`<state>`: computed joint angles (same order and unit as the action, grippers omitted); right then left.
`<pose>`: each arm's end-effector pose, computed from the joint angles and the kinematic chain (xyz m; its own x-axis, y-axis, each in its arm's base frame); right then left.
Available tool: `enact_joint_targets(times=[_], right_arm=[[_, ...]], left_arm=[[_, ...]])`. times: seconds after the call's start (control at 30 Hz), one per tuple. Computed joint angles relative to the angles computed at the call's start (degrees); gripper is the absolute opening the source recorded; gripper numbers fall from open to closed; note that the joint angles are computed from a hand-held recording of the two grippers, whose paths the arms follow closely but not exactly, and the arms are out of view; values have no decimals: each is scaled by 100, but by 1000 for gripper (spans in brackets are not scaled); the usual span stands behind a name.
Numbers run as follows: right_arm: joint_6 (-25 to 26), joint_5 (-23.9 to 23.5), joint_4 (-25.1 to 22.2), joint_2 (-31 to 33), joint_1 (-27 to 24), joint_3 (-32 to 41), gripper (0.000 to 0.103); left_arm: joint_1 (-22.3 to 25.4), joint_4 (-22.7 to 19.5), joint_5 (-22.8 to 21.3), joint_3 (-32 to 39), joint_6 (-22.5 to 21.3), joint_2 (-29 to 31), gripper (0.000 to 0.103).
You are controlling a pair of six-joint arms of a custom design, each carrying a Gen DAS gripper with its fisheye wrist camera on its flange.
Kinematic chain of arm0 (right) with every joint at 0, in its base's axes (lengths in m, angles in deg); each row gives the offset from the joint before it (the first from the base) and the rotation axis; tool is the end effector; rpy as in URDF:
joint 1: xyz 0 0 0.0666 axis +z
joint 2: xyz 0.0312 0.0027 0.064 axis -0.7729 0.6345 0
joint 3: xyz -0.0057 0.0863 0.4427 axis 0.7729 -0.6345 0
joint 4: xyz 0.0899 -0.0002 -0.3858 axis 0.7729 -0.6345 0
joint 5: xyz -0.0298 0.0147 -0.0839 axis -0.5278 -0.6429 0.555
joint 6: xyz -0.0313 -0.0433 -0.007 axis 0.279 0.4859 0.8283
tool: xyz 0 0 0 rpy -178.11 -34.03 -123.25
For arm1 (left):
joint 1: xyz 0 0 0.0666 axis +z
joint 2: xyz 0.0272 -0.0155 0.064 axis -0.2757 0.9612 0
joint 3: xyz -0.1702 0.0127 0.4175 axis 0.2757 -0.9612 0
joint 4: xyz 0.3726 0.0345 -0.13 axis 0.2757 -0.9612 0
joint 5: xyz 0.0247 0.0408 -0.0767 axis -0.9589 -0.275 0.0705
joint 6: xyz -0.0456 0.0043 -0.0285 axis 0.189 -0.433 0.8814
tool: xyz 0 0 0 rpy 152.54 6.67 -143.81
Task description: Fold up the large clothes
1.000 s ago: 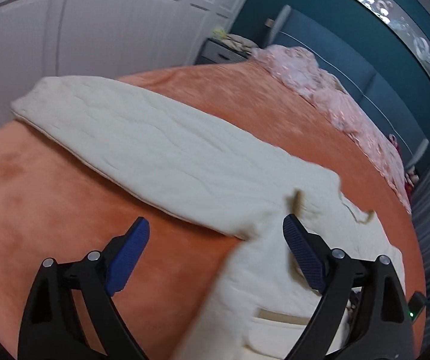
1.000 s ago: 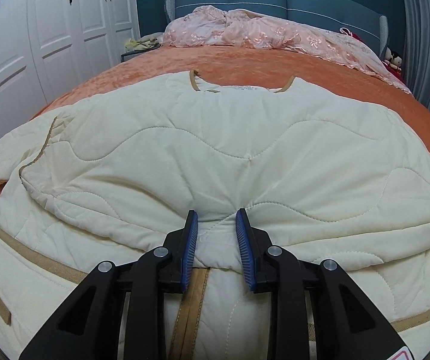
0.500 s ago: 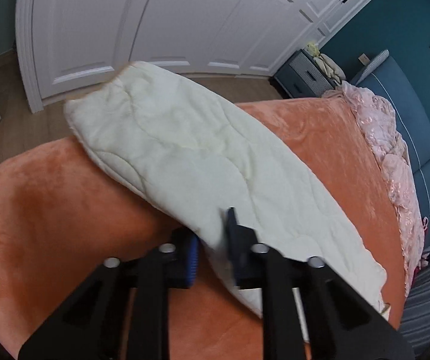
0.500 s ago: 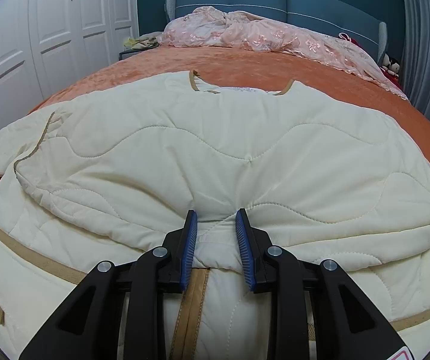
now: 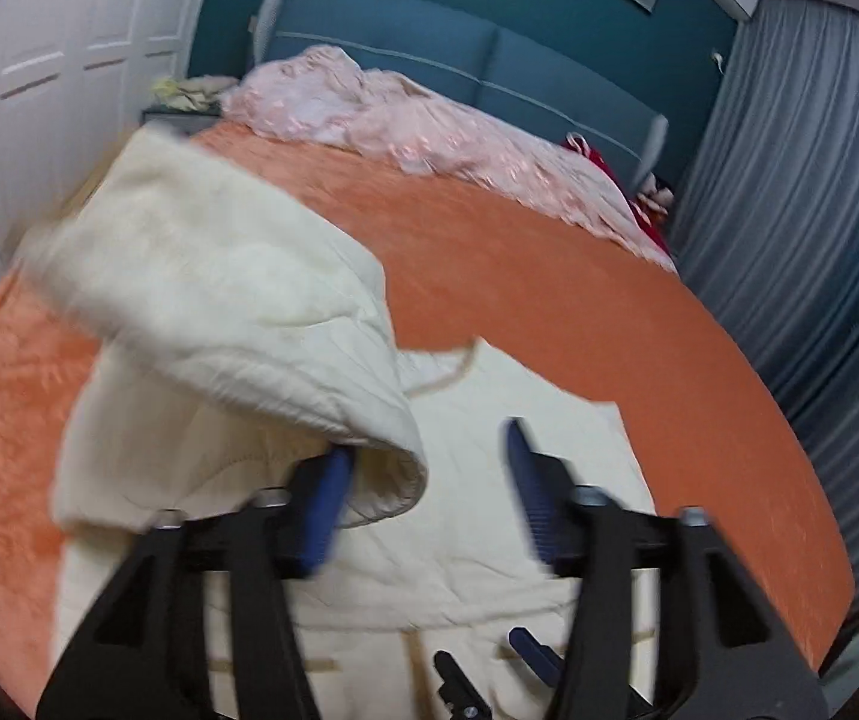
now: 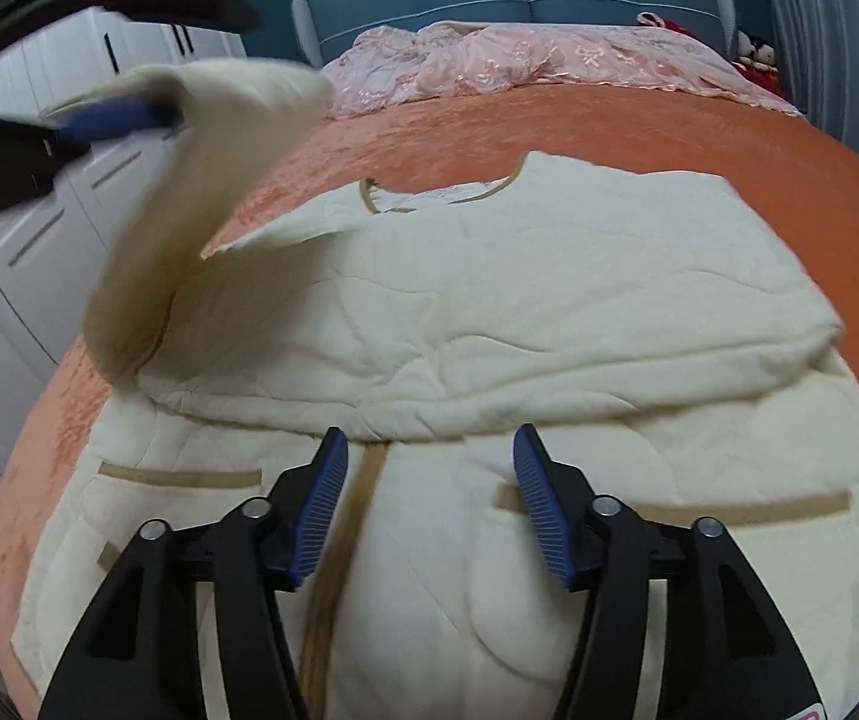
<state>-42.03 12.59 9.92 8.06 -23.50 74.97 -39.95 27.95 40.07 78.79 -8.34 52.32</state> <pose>0.5368 0.2620 0.3823 -0.6675 0.3005 -0.6813 0.1931 0.9535 0.2313 0.6596 -0.3015 0.4904 -0.7006 0.0437 -0.7122 0.3818 0.8662 -0.3225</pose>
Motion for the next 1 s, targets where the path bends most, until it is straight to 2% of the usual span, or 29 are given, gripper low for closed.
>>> enact_joint_targets(times=[0.03,0.07,0.13,0.23,0.3,0.4,0.47,0.6,0.7,0.73,0.77,0.8,0.83,0.87,0.93,1.0], right_arm=[[-83,50,24,-221,-9,-235,63],[-142,36,16,-420,-44,-437,64],[-172,96,-142,-683,-126,-663,64],[-150,-9,-270,-847,-326,-736,64],[-191,-159,-165,-861,-479,-679,65],[-138,-263,-72,-671,-679,-362,71],[-154,-316,-96,-452,-833,-74,72],[-587,-377,-485,-22,-1191,426,72],[-1046,-802,-605,244,-1409,564,72],[-1126,-1024,-636,339,-1467,617,69],[-1093,-1168,-637,399,-1483,654,49],[-973,-1275,-701,462,-1472,756,19],[-840,-1290,-825,503,-1450,882,17],[-764,-1159,-741,441,-1414,889,15],[-536,-787,-379,209,-1332,820,14],[-157,-297,-326,55,-1247,810,14]], left_arm=[[-104,181,45,-342,157,-99,82],[-165,289,108,-603,282,-179,82],[-162,272,295,-898,498,-244,82],[27,461,324,-1278,1107,-382,82],[294,578,311,-1410,1535,-436,82],[732,484,264,-1365,2031,-365,82],[1021,432,412,-1352,2360,-298,82],[1426,342,596,-1284,2964,-39,82],[1598,585,887,-1503,3481,-24,79],[1625,639,949,-1520,3586,-8,77],[1624,603,933,-1481,3617,15,74],[1608,579,903,-1447,3560,17,62],[1593,515,875,-1410,3450,11,42],[1582,370,806,-1295,3351,39,34],[1588,509,776,-1339,3293,-42,15],[1583,602,678,-1375,3041,-87,13]])
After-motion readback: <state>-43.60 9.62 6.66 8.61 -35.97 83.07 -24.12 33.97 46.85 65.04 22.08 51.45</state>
